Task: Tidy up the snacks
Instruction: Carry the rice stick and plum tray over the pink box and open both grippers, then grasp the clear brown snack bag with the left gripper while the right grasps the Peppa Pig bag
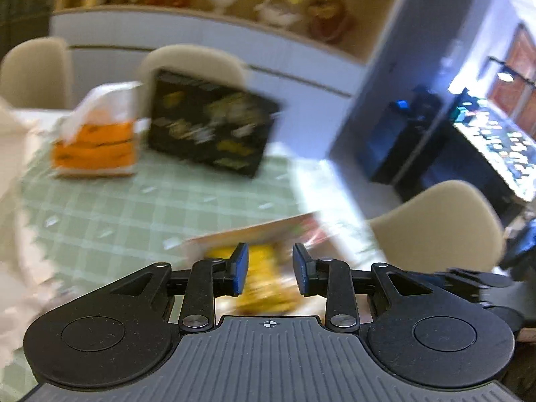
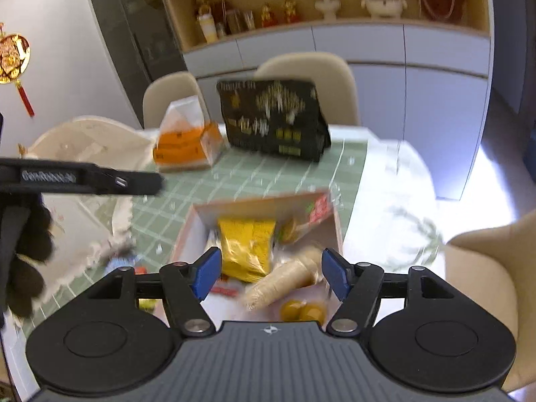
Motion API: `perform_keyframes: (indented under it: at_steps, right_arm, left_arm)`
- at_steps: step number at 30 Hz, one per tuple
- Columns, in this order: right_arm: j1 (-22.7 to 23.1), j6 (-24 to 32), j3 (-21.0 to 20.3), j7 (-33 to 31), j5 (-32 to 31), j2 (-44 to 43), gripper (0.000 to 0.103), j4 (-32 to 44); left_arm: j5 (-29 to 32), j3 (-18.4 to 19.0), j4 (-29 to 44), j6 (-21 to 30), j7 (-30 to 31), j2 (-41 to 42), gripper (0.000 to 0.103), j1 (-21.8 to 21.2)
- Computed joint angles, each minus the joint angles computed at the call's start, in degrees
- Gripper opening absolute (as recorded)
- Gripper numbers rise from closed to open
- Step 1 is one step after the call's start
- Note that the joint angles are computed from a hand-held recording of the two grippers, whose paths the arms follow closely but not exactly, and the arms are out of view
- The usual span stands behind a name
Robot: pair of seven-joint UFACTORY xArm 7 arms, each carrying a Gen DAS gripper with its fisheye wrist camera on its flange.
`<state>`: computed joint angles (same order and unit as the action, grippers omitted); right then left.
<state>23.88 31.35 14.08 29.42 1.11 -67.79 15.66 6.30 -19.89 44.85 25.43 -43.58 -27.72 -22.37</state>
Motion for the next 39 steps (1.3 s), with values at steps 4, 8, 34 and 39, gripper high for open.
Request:
perform_keyframes:
  at_steps: [4, 8, 34, 39]
  right_arm:
    - [1.98, 3.17, 2.94, 2.61, 0.54, -1.76, 0.067, -1.03]
    - [4.1, 6.72, 5.88, 5.65, 0.73, -0.67, 0.069, 0.76]
    - [13.42, 5.57, 16.76, 20.69, -3.52, 23.66, 0.072, 12.13]
    - [13.11, 3.17, 18.81, 23.44, -6.82, 29.91, 0.074, 15.56]
  left_arm:
    - [3.03, 1.76, -8.61, 6.97, -1.88, -11.69, 0.031, 5.77]
    - [3.22, 6.79, -13.65, 10.54, 2.36, -14.37, 0.031, 8.9]
    - [-20.42, 13.34, -30.51, 21.52, 27.65, -35.9, 0.035, -6.61]
    - [-16.78, 7.35, -30.88, 30.91, 27.2, -41.94, 0.045, -8.07]
